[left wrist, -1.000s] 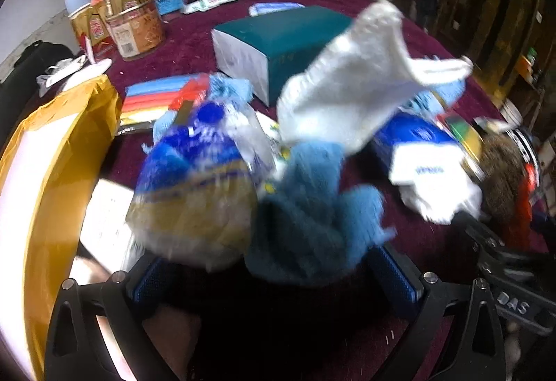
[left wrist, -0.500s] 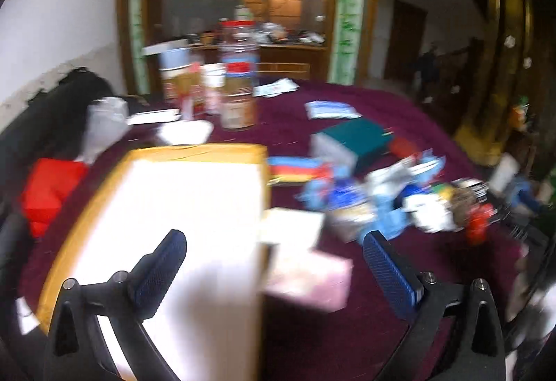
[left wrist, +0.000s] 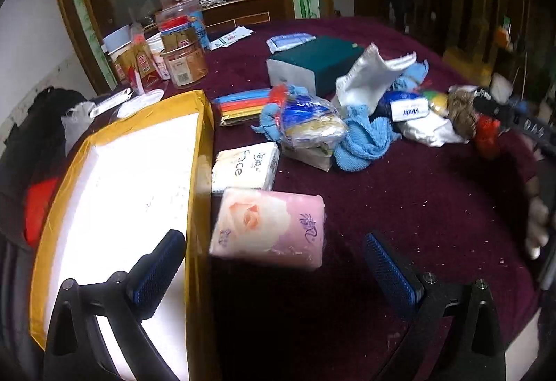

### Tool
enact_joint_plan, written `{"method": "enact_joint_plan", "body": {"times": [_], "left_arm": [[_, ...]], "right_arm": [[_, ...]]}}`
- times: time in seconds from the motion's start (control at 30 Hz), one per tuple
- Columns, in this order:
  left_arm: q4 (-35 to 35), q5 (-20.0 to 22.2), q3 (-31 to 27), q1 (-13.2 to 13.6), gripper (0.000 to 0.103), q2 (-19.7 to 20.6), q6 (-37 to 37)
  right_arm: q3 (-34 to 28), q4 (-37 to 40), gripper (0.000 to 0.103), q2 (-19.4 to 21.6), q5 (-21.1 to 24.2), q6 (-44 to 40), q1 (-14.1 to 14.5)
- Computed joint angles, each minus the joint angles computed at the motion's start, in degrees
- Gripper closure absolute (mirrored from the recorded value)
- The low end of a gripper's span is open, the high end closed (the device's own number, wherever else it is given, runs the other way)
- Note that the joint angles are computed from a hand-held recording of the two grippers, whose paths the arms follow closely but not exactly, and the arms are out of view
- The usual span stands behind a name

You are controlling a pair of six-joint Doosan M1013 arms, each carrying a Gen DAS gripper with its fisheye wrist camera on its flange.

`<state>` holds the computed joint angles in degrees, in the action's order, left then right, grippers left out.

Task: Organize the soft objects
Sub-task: 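Grasp the pink tissue pack with the left tool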

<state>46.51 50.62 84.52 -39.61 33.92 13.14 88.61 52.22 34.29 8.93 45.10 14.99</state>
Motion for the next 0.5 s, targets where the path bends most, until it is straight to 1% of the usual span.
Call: {"method": "enact_joint_plan", "body": {"times": [0.07,0.1,0.2,0.27,0.3,0.37,0.4,0.43,0.47,0.5], "left_arm": [[-0.79,0.59,-0.74,0.07,0.000,0.32,0.77],[-0.71,-1.11,-0.17,0.17,0.001,-0.21,0.26],[-0.16,-13.08,4.06,0.78,0.001,-3.45,-1.50],[-2.21,-16.25,5.05,0.90,0.001,-4.20,0.03],[-6.27,-16.48,4.88,1.10,0.001,-4.10,3.53],[-13.09,-15.48,4.52,1.48,0.001,-3.41,7.54],[-13.53,-14.00,3.97,1.42,0.001,-2.98,8.16],[-11.11,-11.80,3.34,0.94,0.001,-2.49,7.20],[-11.62,-9.90,2.24,0.83,0.001,-1.78,8.28],[-12.10,-8.97,1.43,0.89,0.001,-1.26,8.58]], "right_arm": [[-0.13,1.41,0.000,0.08,0.82,-0.81,-0.24],[-0.17,1.94,0.000,0.10,1.16,-1.15,-0.35],[-0.18,3.89,0.000,0.13,1.99,-2.03,-0.75],[-0.46,2.76,0.000,0.28,2.54,-0.56,-0.85],[-0.62,2.04,0.000,0.37,2.84,0.16,-0.93],[-0.63,2.35,0.000,0.40,2.84,-0.15,-0.93],[-0.60,3.22,0.000,0.41,2.86,-1.09,-0.95],[-0.64,2.93,0.000,0.43,2.73,-0.96,-0.88],[-0.62,3.00,0.000,0.42,2.59,-1.15,-0.82],[-0.56,3.43,0.000,0.40,2.42,-1.70,-0.77]]}}
